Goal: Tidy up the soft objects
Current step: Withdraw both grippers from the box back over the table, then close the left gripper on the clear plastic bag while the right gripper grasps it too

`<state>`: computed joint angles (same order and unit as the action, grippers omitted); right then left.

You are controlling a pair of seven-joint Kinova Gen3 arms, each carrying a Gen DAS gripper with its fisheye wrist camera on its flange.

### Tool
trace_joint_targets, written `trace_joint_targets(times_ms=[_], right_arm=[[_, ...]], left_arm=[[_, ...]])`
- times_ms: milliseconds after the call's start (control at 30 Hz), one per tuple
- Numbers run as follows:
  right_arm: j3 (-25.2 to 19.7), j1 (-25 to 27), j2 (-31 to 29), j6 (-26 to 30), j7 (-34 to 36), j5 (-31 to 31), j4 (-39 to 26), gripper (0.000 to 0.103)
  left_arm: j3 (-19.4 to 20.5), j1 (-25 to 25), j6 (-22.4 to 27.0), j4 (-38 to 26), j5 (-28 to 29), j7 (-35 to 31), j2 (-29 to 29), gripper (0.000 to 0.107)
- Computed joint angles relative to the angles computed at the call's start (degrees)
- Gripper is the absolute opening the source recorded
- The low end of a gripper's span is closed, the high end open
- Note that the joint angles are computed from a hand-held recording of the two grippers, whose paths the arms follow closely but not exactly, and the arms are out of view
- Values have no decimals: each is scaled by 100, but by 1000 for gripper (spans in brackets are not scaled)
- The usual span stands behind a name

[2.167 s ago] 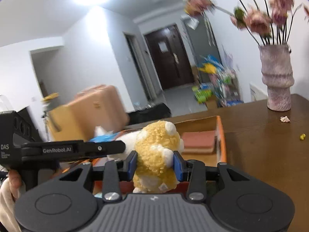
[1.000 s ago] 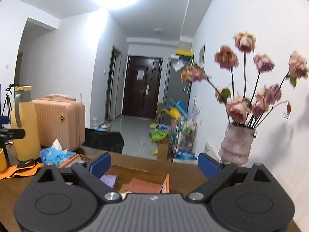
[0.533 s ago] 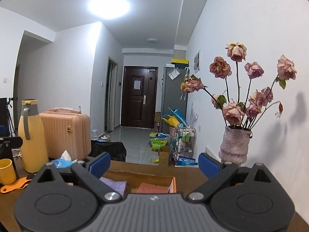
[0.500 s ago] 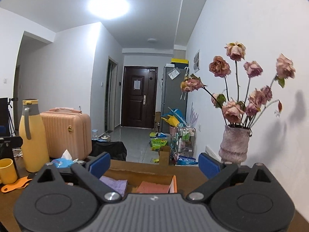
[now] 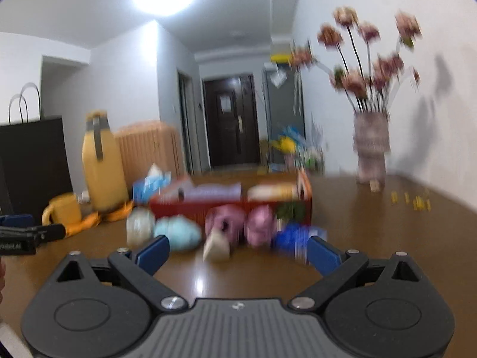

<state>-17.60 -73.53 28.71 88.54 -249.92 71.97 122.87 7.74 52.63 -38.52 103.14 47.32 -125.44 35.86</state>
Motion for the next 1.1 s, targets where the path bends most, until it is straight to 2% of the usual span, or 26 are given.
trace_joint_targets(times_ms=[67, 200, 400, 567, 667, 733, 800, 900, 1033, 1100], right_arm=[[-93, -76, 104, -158, -136, -172, -83, 99], [-26, -81, 101, -340, -81, -277, -129, 99], [117, 75, 13, -430, -270, -119, -57, 92], [148, 569, -132, -1039, -22, 222, 33, 75], [238, 976, -235, -1475, 292, 529, 23, 66], [313, 1317, -304, -1848, 545, 801, -7, 64], [378, 1730, -330, -2264, 818, 1171, -51, 61], [534, 2191, -288, -2742, 1180, 1583, -206, 56], [624, 2576, -191, -3034, 1335, 1914, -385, 54], [639, 2679, -179, -3056, 1304, 2096, -400, 53]], left_arm=[[116, -190, 333, 104, -153, 125, -64, 103], [-84, -93, 498, -20, -202, 128, -4, 103], [-1271, 588, 1277, -425, -743, 1076, 139, 103], [-1528, 615, 1936, -975, -484, 992, 373, 103], [-2262, 982, 2593, -1597, 122, 647, 653, 98], [-2704, 1094, 3059, -2128, 499, 434, 892, 86], [-2739, 890, 3456, -2659, 655, 401, 1117, 79], [-2927, 664, 4155, -3455, 424, 966, 1495, 76], [-3909, 839, 5087, -4388, 304, 1851, 2046, 76], [-4405, 943, 5473, -4679, 529, 1944, 2239, 76]])
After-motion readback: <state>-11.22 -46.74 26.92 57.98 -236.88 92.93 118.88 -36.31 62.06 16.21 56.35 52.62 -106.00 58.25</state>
